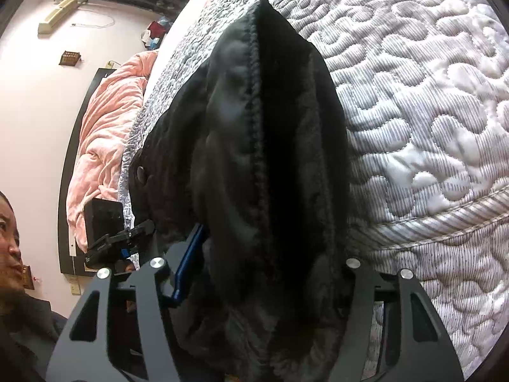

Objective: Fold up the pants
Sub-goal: 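Press the folded pants flat with both grippers and open them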

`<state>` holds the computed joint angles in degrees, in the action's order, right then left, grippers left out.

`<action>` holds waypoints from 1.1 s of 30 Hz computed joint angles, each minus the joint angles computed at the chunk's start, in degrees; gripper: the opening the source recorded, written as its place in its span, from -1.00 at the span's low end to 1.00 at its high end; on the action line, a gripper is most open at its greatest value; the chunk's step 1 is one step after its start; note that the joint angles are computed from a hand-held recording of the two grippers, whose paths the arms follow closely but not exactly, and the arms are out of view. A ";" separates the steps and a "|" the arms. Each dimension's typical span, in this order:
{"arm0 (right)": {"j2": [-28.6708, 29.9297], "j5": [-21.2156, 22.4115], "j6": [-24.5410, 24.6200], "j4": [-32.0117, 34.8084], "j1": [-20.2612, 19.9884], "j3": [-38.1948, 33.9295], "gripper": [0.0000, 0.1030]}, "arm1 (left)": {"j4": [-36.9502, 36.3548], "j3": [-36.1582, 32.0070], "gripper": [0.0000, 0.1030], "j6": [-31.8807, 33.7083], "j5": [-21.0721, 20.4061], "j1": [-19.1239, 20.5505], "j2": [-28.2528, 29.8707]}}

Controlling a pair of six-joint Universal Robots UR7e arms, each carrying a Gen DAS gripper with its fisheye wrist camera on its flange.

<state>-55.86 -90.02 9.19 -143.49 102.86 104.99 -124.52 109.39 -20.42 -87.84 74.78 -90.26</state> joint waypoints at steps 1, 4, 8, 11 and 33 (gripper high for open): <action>-0.03 0.10 0.09 -0.07 -0.04 0.03 0.16 | 0.20 -0.03 -0.01 0.00 0.16 -0.17 -0.18; -0.26 0.25 -0.06 -0.30 0.02 0.06 0.10 | 0.36 0.14 -0.07 -0.06 0.69 -0.75 -0.63; -0.05 1.58 -0.53 -0.92 0.39 -0.38 0.01 | 1.68 -0.78 -0.14 -0.61 2.85 -2.34 -1.32; 1.00 3.44 -1.15 -0.80 0.94 -1.92 -0.04 | 3.15 -2.13 -0.17 -0.57 5.08 -3.31 -2.18; 34.69 6.96 -6.62 21.27 6.51 -51.95 -0.04 | 11.73 -31.46 -0.17 14.43 9.84 7.53 11.55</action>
